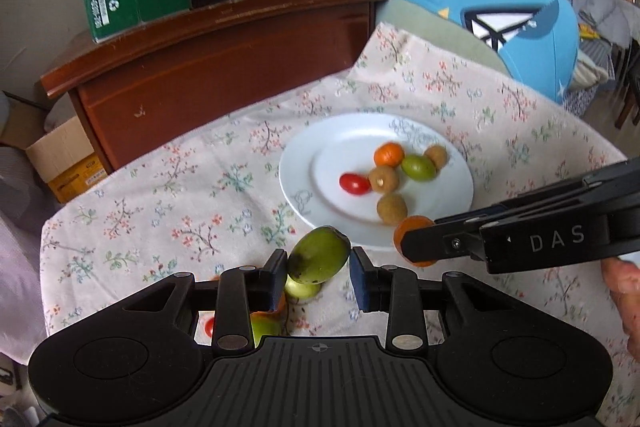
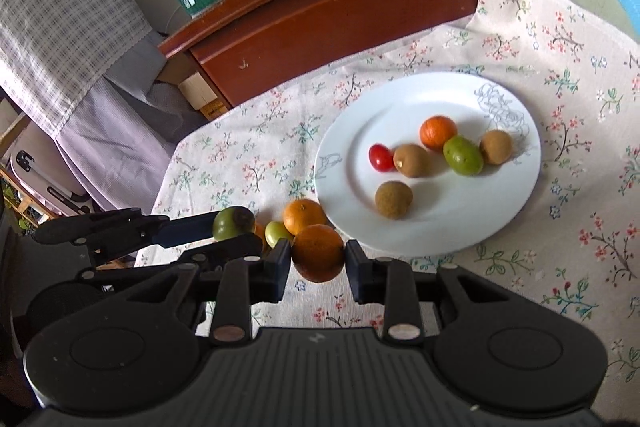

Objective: Organize fruits
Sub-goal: 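Carry the tangerine and green fruit onto the plate and open both tools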

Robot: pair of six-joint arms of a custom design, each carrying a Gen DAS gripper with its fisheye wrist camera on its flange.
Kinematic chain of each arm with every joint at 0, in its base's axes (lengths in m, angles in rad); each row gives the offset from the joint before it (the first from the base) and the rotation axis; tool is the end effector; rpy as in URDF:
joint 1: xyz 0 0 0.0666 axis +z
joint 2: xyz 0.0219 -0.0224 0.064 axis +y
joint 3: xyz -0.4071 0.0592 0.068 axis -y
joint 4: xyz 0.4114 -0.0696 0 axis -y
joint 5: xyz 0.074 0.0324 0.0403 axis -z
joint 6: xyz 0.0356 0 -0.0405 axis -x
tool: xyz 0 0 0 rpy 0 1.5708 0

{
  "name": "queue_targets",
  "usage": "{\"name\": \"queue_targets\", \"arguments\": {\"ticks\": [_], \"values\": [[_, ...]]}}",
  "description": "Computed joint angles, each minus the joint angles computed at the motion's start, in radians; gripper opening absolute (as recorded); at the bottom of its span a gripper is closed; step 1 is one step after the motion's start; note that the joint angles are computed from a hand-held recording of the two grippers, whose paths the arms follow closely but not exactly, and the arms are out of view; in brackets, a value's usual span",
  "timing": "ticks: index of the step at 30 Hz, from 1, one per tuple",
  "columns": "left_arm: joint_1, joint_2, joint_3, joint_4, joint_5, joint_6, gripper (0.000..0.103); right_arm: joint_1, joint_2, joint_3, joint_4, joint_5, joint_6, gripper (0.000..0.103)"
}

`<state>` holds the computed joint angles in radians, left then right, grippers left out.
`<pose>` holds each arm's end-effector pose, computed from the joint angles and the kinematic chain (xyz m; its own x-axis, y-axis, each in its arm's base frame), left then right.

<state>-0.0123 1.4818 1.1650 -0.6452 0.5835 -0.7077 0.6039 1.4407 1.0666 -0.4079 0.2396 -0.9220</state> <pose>0.5032 -0.0262 0.3288 -0.4118 0.5476 -0.7284 0.7804 0.6246 0.0283 0.4136 0.2746 0.3161 -0.6796 0.4715 -0.5620 0.2126 0.8598 0.4643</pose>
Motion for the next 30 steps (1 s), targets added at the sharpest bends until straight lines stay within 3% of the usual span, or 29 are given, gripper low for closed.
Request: {"name": "queue_targets", "arguments": {"ticks": [12, 23, 30], "values": [[-0.026, -0.002, 0.060, 0.016, 0.080, 0.111, 0.031, -0.035, -0.068, 0.028, -0.019, 0.089, 0.062, 0.030], [-0.056, 0.064, 0.113, 0.050, 0.052, 0.214, 0.031, -0.088, -0.043, 0.037, 0.012, 0.070, 0.133, 0.030], [-0.081, 0.099, 0.111, 0.045, 0.033, 0.205, 0.031, -0.122, 0.002, 0.041, 0.040, 0.053, 0.159, 0.030]]}}
